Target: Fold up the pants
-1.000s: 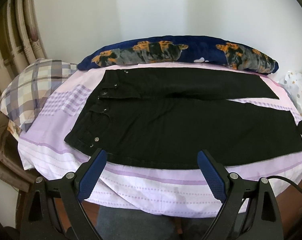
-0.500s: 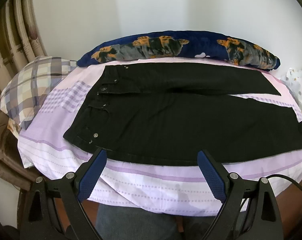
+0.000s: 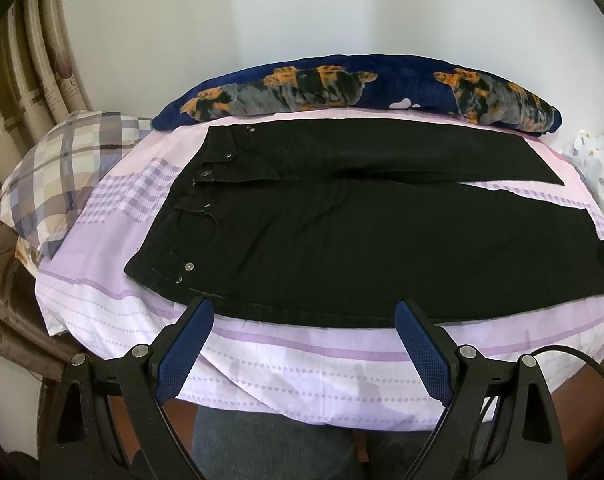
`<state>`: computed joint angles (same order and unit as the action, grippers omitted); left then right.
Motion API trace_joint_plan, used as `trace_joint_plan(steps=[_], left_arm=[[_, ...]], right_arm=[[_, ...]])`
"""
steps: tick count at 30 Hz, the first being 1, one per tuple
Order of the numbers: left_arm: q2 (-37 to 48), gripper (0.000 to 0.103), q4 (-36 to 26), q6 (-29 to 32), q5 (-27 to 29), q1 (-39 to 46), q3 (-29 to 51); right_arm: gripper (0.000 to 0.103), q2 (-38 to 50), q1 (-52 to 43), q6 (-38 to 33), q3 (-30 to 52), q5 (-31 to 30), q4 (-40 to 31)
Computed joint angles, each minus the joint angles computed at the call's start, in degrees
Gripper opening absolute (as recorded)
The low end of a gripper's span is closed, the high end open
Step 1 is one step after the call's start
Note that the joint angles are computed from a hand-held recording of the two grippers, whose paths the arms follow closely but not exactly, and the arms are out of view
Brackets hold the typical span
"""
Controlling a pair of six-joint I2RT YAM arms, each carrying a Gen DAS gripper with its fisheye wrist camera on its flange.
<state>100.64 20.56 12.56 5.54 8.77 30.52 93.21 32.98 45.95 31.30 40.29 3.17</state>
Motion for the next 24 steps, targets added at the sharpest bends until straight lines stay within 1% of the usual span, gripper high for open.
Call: trace_joint_plan(steps=[19, 24], left_arm=[[1.64, 0.092, -2.95, -0.57, -0.48, -0.33, 2.60], [2.93, 0.092, -3.79, -0.77, 0.05, 0.02, 3.85]], right_arm=[[0.103, 1.80, 0.39, -1.64, 1.53, -0.69, -0.02], [0.103, 1.67, 0.16, -1.91, 0.87, -1.71, 1.42]])
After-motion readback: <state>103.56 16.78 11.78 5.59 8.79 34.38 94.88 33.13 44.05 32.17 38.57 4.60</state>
